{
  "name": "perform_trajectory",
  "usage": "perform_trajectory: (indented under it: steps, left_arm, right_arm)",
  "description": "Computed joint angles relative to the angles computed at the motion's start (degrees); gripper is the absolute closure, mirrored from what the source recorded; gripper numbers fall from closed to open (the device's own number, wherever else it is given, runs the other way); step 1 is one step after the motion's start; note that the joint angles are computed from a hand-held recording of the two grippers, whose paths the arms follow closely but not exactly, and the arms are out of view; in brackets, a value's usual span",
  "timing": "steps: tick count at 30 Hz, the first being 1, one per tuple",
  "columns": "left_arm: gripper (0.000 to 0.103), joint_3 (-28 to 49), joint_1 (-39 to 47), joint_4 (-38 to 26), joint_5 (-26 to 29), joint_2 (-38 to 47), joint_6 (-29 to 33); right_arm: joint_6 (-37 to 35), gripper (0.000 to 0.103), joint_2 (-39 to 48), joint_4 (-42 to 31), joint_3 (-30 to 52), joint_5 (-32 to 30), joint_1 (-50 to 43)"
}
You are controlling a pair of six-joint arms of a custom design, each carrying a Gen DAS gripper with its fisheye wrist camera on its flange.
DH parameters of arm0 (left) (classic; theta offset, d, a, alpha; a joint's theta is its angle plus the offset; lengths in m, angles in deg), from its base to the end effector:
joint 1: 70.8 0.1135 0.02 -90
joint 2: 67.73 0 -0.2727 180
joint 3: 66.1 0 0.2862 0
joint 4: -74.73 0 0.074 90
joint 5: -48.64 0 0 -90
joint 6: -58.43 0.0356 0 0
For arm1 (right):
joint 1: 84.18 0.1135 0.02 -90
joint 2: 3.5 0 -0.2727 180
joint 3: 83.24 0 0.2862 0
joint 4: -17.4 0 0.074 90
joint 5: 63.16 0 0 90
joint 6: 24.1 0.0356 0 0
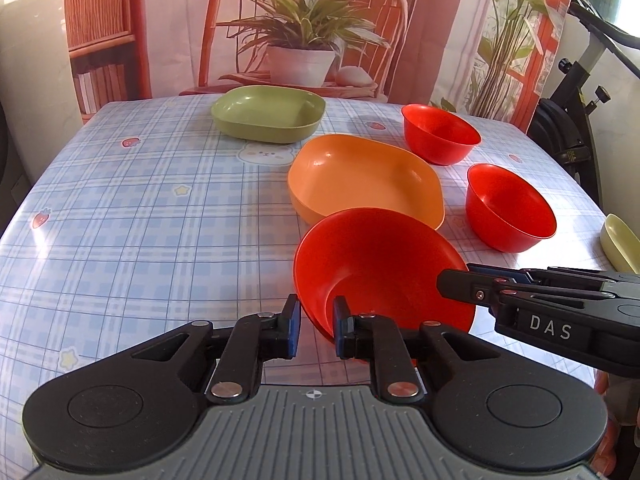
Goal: Organize plates and bowls
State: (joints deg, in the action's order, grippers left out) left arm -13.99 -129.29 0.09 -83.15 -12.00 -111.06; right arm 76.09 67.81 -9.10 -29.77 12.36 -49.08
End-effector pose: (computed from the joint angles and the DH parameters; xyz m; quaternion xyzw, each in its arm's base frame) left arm 0.1104 -0.1347 0.2223 -0.2052 0.9071 0.0380 0.3655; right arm 0.2261 0.1698 0.2083 -0.2449 0.8822 0.2554 0.3105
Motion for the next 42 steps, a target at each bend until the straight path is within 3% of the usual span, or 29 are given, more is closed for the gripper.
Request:
perform_trajectory:
  steps: [3,18,30,42]
  left_arm:
    - [0.086,0.0,-0.6,-0.3,-0.6,-0.1,-0.8]
    - [0.086,1.2,-1.5,-3.9,-1.5,-5.7,0.2]
    - [0.086,15.1,-9.2,-16.0,-10.0,0.7,-5.1]
    - [0.086,28.7,-3.4,-9.6,-15.7,4.0,14.2]
  right_arm:
    - [-0.1,0.092,-0.2,0.0,-0.1,-0.2,0.2]
    - [1.5,0.093,-3.0,-2.2,1.2,-1.4,-0.9]
    - [2.0,0.093,-8.2,-5.8,6.5,-7.1,-6.0]
    - [1.9,0.093,-5.0,-2.2,18.3,-11.4,-12.0]
